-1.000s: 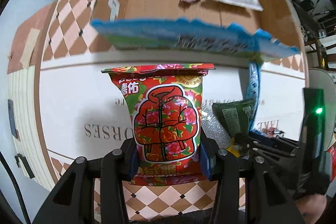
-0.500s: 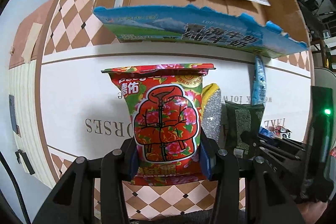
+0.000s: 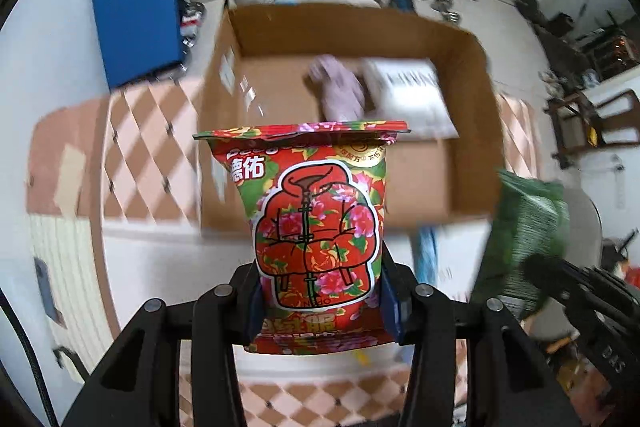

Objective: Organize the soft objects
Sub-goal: 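Drop the red bag and green bag into the box, opening both tools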

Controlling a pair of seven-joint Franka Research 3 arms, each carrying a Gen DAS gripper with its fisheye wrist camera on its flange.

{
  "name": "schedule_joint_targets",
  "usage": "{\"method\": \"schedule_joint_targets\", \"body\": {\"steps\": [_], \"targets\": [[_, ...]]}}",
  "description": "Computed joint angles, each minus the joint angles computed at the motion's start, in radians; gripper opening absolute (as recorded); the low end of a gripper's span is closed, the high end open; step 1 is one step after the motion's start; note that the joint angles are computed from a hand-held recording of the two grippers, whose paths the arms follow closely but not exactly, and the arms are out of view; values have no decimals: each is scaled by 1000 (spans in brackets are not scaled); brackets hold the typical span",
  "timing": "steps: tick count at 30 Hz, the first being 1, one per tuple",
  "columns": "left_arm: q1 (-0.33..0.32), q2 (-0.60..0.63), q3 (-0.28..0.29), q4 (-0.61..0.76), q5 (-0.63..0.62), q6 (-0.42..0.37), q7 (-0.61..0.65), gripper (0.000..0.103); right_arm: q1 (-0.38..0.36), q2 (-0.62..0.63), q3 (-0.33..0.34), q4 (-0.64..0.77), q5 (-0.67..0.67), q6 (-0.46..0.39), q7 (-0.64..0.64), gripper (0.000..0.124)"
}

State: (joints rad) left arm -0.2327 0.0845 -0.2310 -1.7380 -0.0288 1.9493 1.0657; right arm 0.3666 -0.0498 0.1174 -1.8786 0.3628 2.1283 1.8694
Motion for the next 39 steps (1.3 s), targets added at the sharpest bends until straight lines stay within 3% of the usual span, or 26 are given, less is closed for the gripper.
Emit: {"method": "schedule_joint_targets", "body": {"steps": [10, 19, 26, 28, 30, 34, 36, 39], "targets": [[18, 526, 28, 567, 73, -229, 16, 43, 5, 442, -37, 432, -156, -153, 59, 12], [-22, 775, 48, 881, 103, -383, 18, 43, 29, 619, -51, 555, -184, -247, 46, 12], [-15, 790, 42, 904, 81, -388, 11, 46, 40, 656, -56, 577, -191, -273, 46, 17], [0, 757, 37, 860, 62, -350, -4, 66, 40, 655, -58, 581, -192, -271, 47, 34], [7, 698, 37, 785, 61, -294, -16, 84, 40, 649, -61, 592, -196, -271, 52, 67], [10, 591, 30, 673, 66, -229, -24, 90, 51, 637, -65, 628, -222, -279, 50, 80], [3, 505, 29, 583, 85, -183, -31, 100, 61, 623, -66, 631, -237, -268, 54, 96], [-6, 415, 25, 496, 111, -144, -33, 100, 80, 595, -69, 623, -267, -248, 65, 103]]}}
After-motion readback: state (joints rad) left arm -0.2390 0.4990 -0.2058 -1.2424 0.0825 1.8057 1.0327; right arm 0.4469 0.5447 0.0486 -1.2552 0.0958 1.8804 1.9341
